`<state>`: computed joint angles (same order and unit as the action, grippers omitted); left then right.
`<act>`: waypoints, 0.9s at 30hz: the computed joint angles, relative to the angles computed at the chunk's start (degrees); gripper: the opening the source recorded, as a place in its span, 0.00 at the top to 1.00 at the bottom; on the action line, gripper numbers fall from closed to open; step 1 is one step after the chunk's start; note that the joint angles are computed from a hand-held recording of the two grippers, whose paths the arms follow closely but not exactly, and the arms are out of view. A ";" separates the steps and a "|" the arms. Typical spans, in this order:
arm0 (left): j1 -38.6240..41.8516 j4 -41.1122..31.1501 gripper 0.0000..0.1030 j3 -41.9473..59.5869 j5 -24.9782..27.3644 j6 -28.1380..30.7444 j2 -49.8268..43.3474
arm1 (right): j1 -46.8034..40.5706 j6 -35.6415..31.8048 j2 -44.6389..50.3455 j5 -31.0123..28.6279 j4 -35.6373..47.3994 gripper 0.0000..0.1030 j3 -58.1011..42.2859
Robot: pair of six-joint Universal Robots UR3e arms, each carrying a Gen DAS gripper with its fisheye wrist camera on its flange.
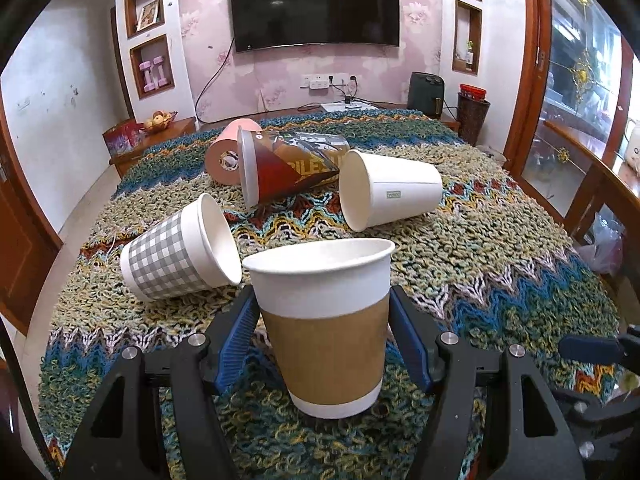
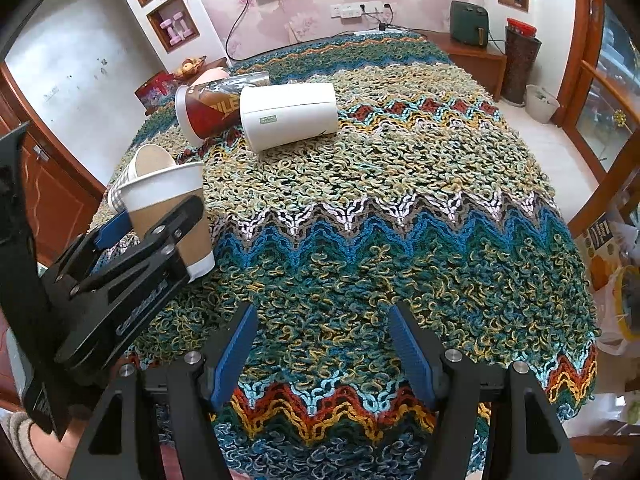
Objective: Flip cup upright
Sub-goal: 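Lower the upright cup onto the blanket with the right gripper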
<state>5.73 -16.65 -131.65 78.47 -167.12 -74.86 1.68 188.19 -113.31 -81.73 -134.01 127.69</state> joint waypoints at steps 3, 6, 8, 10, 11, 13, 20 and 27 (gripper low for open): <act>0.64 -4.42 0.34 0.00 -0.52 1.12 3.03 | -0.03 0.30 0.09 0.01 0.43 0.33 -0.10; 1.77 -9.61 0.34 0.43 -1.54 1.88 5.79 | 0.53 0.50 0.09 -0.50 0.37 0.33 -0.38; 2.66 -13.19 0.34 0.91 -2.56 2.45 7.30 | 1.03 0.46 0.10 -0.73 0.40 0.33 -0.60; 3.29 -16.34 0.34 1.49 -3.05 3.23 8.55 | 1.76 0.63 0.41 -1.39 0.28 0.33 -0.89; 3.68 -17.95 0.34 1.68 -3.49 3.59 9.25 | 2.17 0.81 0.56 -1.78 0.10 0.33 -1.00; 4.31 -21.15 0.34 1.90 -3.97 4.25 10.82 | 2.67 1.19 0.63 -2.26 -0.07 0.33 -1.18; 4.77 -24.79 0.34 0.58 -4.18 6.25 14.80 | 4.42 2.37 0.69 -4.16 -0.75 0.33 -1.89; 5.26 -25.83 0.33 0.84 -4.46 6.65 15.26 | 5.91 3.46 0.85 -5.90 -0.90 0.33 -2.57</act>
